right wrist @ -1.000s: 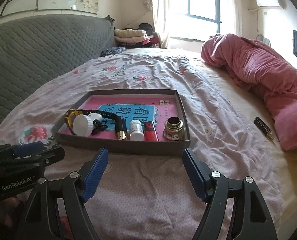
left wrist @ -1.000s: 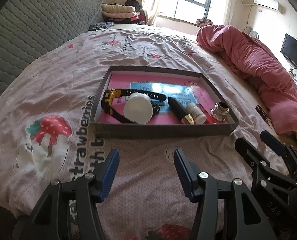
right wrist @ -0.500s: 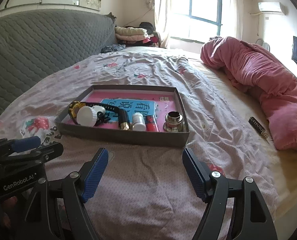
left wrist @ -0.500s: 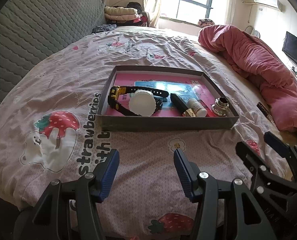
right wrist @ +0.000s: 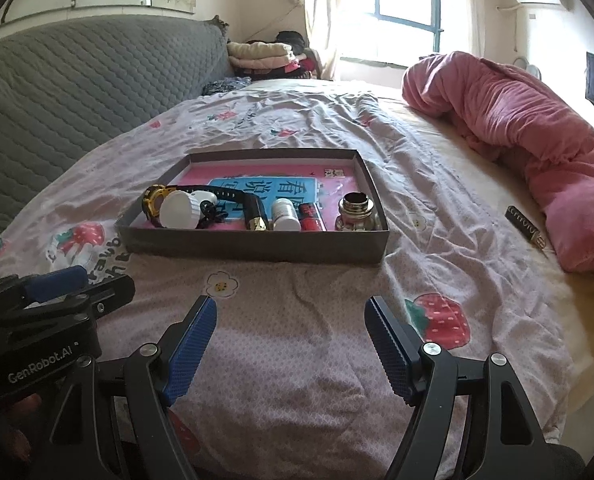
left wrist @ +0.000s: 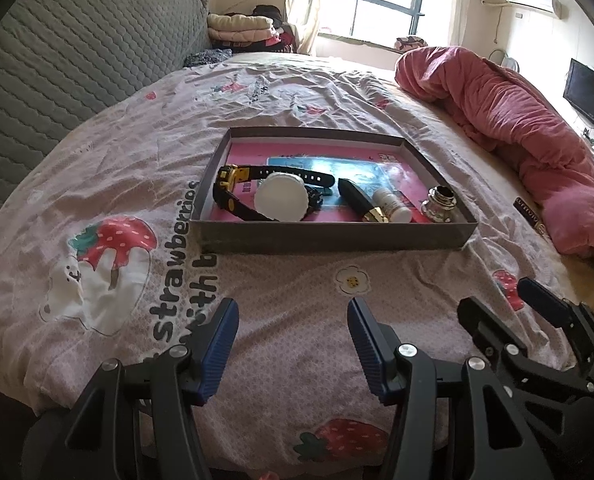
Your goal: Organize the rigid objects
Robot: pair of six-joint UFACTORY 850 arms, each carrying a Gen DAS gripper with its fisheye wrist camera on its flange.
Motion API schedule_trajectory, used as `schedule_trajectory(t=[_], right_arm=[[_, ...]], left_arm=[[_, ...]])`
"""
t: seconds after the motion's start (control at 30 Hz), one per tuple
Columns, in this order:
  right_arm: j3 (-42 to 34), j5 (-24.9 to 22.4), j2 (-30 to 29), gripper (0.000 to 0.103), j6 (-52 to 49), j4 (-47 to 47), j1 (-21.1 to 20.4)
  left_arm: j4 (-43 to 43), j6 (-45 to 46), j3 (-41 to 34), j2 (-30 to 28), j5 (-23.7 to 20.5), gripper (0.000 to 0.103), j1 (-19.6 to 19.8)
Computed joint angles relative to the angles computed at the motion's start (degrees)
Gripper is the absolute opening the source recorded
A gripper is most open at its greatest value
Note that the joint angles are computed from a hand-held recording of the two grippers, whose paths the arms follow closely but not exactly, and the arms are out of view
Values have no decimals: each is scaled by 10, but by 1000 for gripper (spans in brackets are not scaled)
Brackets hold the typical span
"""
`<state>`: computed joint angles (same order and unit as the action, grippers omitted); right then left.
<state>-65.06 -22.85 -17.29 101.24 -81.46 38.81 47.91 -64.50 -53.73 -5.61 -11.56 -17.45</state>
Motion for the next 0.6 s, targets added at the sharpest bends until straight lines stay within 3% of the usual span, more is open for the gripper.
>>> schedule_trajectory(t=[0.6], right_arm=[[-28,18,-41,77,-47,44,-21]], left_arm=[[-35,29,-20,-47,7,56,10]])
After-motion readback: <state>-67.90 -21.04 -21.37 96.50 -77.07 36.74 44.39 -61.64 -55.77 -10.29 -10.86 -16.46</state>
